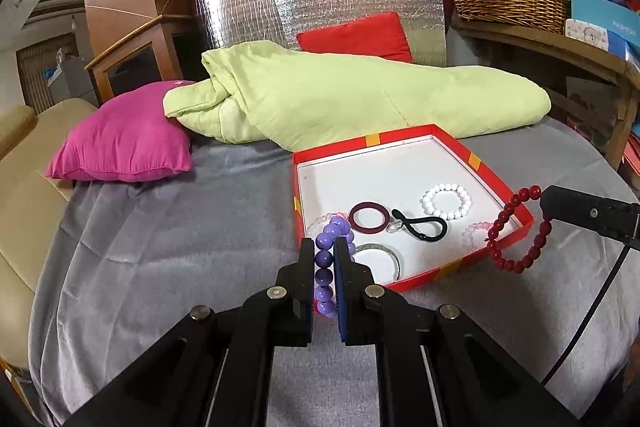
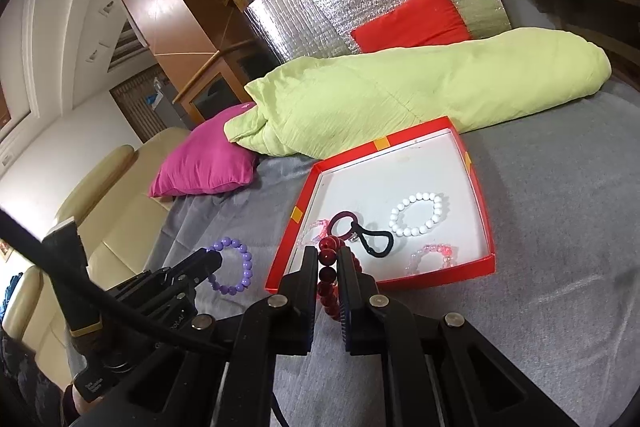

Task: Organize jewelry
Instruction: 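Lower both bracelets into the red box and open both tools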

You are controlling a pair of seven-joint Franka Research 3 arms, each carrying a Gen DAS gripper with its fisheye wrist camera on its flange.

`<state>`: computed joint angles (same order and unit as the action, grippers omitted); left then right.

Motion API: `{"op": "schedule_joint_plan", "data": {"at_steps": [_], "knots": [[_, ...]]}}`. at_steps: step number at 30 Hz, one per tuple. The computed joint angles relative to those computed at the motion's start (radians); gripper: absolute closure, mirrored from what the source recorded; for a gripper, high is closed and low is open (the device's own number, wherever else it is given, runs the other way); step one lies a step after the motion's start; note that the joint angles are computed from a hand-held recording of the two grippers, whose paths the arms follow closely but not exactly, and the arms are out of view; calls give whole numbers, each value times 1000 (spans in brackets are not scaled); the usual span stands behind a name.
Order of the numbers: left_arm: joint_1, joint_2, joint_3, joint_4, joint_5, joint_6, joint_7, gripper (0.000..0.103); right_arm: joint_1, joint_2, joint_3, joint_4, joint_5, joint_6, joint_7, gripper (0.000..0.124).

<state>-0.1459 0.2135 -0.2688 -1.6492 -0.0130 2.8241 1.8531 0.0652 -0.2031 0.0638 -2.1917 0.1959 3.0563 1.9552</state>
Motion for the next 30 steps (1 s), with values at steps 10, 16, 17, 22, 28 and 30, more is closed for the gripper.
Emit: {"op": "schedule_joint_plan", "data": {"at_steps": [10, 16, 17, 22, 28, 30], "knots": [[-45, 40, 39, 61, 142, 15, -108, 93, -31, 39, 4, 53, -48, 6, 36, 113], [-76, 78, 66, 137, 252, -7, -190, 93, -38, 102, -9, 136, -87, 28, 70, 113], [-86, 93, 74, 162, 279, -16, -202, 93, -39, 111, -12, 149, -96, 29, 79, 113], [-114, 171, 83, 294, 338, -67, -231, 93, -22, 175, -46, 237, -107, 19, 97, 113], [-149, 323, 79, 544, 322, -175, -225, 93, 8, 262, -95, 348, -110, -9, 110, 113], [-166, 383, 84, 640, 314, -218, -223, 93, 13, 291, -106, 384, -91, -18, 97, 113]]}}
